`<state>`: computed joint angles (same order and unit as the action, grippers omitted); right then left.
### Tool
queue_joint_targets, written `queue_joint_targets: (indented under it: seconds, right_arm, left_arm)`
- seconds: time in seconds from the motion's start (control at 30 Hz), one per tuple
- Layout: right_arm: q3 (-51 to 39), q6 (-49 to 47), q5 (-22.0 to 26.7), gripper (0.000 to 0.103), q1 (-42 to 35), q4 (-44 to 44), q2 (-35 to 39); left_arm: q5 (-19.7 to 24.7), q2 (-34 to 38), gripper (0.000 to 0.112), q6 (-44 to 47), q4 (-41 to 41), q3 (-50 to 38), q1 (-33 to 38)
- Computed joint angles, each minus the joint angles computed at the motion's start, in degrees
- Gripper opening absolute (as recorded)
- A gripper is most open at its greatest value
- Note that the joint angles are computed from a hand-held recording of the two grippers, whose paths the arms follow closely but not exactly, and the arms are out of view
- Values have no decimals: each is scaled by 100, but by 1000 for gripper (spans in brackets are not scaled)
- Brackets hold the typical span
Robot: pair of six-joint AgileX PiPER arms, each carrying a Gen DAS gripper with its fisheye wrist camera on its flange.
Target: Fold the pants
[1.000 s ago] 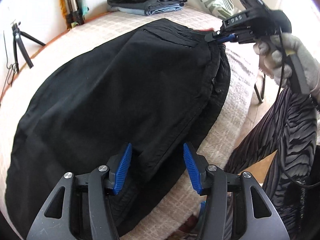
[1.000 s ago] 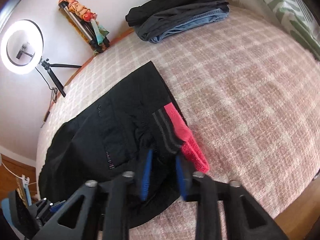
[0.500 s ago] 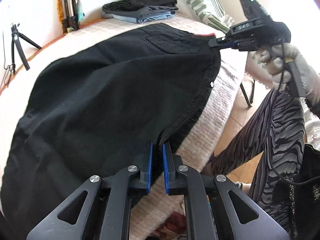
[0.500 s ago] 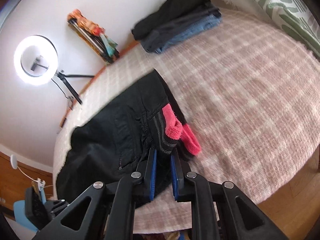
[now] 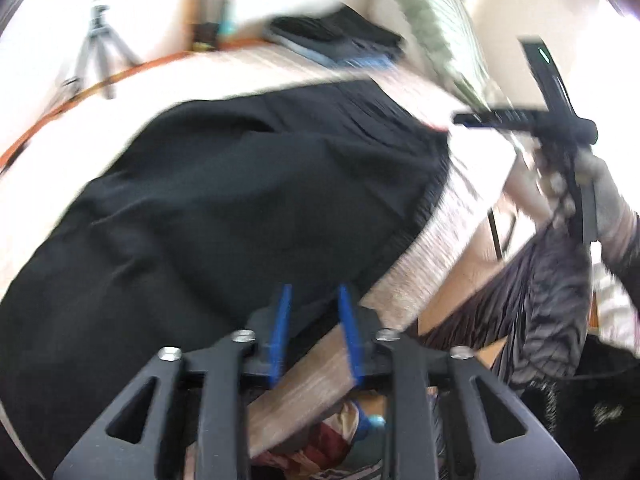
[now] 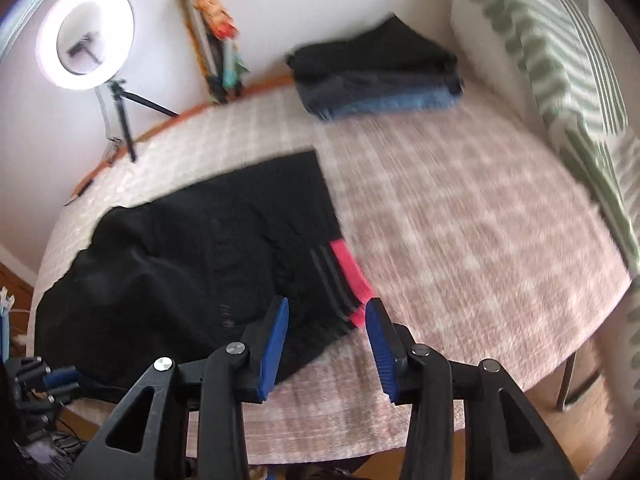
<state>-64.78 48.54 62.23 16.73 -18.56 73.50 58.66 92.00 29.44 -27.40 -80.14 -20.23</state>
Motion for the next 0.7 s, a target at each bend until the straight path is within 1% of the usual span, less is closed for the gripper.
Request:
queue_joint_targets:
  seconds: [0.03, 0.13, 0.2, 0.3, 0.4, 0.43, 0.47, 0.6, 0.7]
  right_arm:
    - [-109, 26, 71, 43, 131, -127, 18]
    - [-563, -46, 89, 43, 572, -409, 255]
    - [-865, -197, 1, 43, 795, -454, 503]
    - [-1300, -577, -185, 43, 1080, -381, 928]
    - [-1626, -886, -434, 43, 1354, -279, 1362]
    - [-1748, -1111, -561, 43, 1411, -107, 1520]
    - [-1799, -1299, -685, 43, 1442, 46, 1615]
    - [-2268, -1799, -851, 43, 1717, 343, 2178]
    - [-2579, -2105, -976, 43, 1843, 511, 2567]
  left_arm:
    - [-15, -126, 40, -44, -104, 103, 208]
    - [28, -484, 40, -180, -395, 416, 946]
    - [24, -718, 41, -246, -476, 647, 1462]
    - [104, -914, 45, -339, -568, 846, 2284]
    - [404, -958, 45, -438, -848, 976, 3318]
    - [503, -956, 45, -441, -907, 992, 3686]
    - [527, -972, 45, -498, -909, 1009, 3901]
    - [785, -927, 45, -509, -1236, 1140, 5062]
    - [753, -801, 46, -605, -1361, 1258, 5691]
